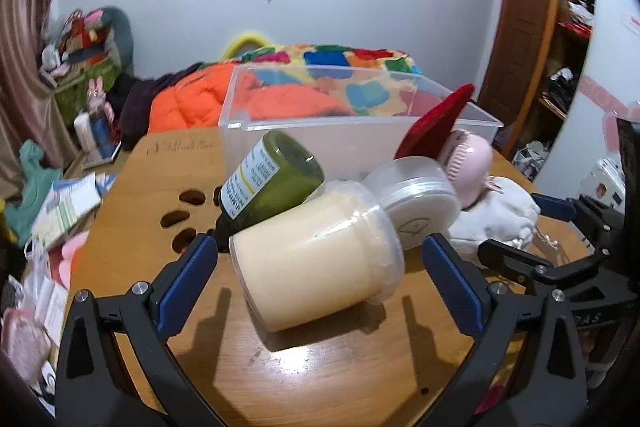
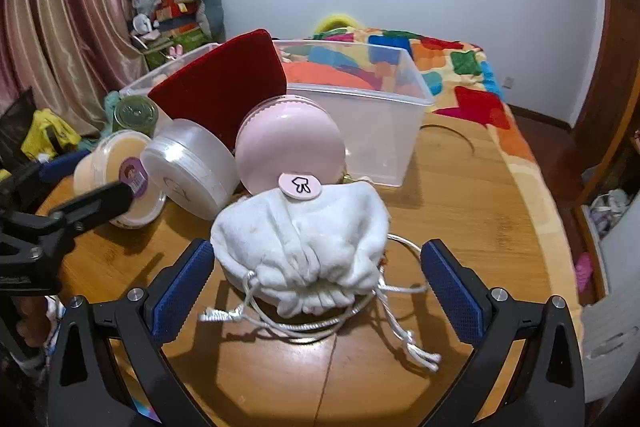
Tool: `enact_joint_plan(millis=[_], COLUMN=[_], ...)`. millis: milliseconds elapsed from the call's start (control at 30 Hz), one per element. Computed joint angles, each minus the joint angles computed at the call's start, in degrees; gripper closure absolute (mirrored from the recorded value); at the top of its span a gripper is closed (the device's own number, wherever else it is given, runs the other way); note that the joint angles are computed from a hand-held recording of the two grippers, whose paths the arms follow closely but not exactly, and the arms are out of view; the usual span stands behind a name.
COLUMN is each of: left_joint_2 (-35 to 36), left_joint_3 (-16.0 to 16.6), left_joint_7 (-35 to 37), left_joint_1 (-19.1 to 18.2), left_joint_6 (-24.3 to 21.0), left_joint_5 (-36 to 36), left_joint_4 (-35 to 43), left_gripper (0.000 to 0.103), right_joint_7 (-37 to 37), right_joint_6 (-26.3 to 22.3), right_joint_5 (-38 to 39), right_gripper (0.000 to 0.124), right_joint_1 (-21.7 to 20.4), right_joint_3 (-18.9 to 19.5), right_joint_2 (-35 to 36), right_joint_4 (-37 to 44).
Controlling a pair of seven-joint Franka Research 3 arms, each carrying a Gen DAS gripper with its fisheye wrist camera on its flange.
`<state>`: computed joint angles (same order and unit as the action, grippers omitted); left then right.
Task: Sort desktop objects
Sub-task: 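Grasp the white drawstring pouch with the right gripper while the left holds the beige jar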
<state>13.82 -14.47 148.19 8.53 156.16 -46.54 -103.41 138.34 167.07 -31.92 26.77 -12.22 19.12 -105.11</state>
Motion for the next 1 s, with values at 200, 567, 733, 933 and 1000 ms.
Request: enact_joint_plan(millis=[200,567,733,933,1000], left_joint_2=[1.6,2.8,2.4,1.2,1.0], left_joint_3=[0.7,-0.4,-1.0,-1.2,-1.0], left_joint_7=[-7.3,-11.4,-10.2,-7.4,-6.8], left_joint_1=[-0.5,0.5,1.0,1.2,1.3], left_joint_6=[-0.6,-2.0,-1.3,-0.5,-0.9], left_joint_5=[4.1,7.0,5.8,3.7,3.0], left_joint_4=[1.6,2.4,1.4,-0.1,-0.2], left_gripper=[0.0,0.021,0.022,0.03,0.031], right_joint_7=[-3.3,-14.2,-19.7,-23.9,-25.5], right_joint_6=[3.7,7.7,10.3,11.3,11.6], right_joint_5=[2.4,13.0,19.6,24.5,26.2], right_gripper=[0.026,0.06,0.066,0.071,0.073], right_joint_1=[-0.7,-0.2,-2.2,-1.2,-1.5], right_joint_3=[0.1,0.2,2.7,2.0,2.6], right_joint_2=[1.1,1.8,0.6,-1.2,-1.8], right_joint_4=[-0.3,-2.0,-4.3,-6.8,-7.6])
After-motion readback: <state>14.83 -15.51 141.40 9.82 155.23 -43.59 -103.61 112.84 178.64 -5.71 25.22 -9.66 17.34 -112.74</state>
